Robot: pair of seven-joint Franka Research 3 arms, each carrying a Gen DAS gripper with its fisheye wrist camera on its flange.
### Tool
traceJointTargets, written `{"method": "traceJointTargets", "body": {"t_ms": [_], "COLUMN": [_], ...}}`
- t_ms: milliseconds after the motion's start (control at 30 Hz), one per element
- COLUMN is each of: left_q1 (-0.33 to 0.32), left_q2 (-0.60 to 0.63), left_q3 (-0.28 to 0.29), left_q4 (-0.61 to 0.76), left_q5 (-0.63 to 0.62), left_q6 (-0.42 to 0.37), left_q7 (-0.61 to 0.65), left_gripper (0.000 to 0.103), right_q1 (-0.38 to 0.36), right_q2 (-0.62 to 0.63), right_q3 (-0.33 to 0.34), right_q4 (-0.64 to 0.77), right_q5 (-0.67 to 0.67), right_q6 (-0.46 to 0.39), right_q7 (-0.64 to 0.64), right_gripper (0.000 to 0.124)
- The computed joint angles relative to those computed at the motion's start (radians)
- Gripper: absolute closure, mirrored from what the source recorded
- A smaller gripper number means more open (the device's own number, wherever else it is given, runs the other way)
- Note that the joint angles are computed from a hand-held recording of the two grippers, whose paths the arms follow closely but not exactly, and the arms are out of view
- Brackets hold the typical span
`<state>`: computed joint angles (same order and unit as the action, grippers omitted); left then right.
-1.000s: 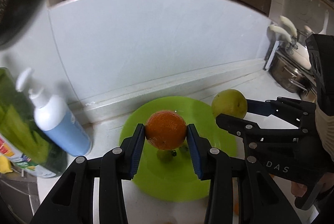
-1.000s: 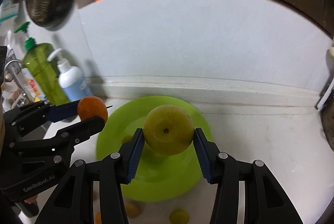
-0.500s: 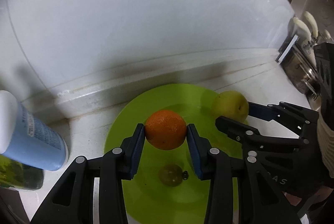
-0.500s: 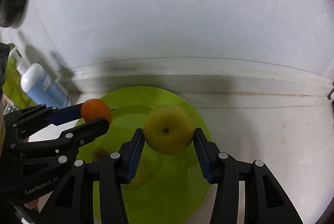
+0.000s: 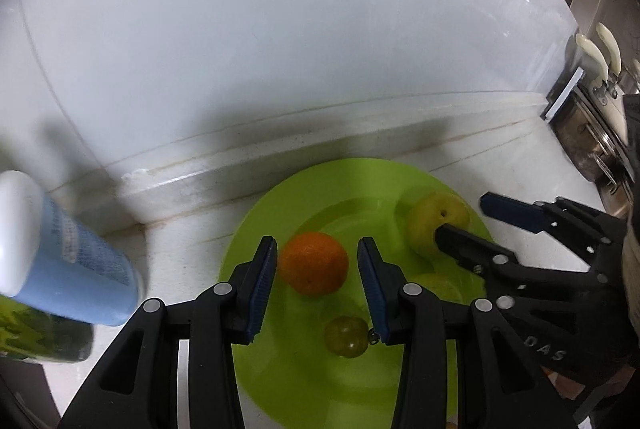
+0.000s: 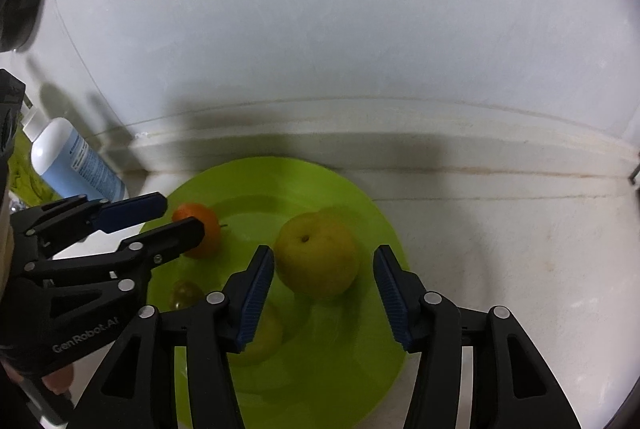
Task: Organize fruits
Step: 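Withdraw both open grippers from the plate toward the remaining fruits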
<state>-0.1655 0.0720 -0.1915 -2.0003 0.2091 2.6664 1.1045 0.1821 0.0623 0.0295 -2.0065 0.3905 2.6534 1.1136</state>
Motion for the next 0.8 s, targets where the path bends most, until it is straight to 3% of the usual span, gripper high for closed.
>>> {"method": "traceJointTargets", "body": {"t_ms": [267,500,800], "left_q1": [-0.003,-0.007,-0.018], "left_q2": [-0.131,-0.305,-0.524], "left_q3": [-0.001,-0.007,-0.036], "left_q4": [-0.103,-0.223,-0.371], "left_q5": [0.029,0.069,0.124], "left_q6": [0.038,0.079,0.071], "left_q7": [-0.044,-0.102,-0.176], "left_gripper": [0.061,0.057,0.053], "right_q1": [0.002,0.044,0.108], "right_q2": [-0.131,-0.273,-0.499], "right_q3": [-0.009,-0.013,-0.055], "right_q4": [-0.094,-0.215,-0.39], "right_q5": [0.08,0.136,0.197], "right_q6": [0.05,0.135,0.204], "right_q7": [-0.086,-0.138,-0.184], "right_gripper": [0.071,0.066,0.063]}}
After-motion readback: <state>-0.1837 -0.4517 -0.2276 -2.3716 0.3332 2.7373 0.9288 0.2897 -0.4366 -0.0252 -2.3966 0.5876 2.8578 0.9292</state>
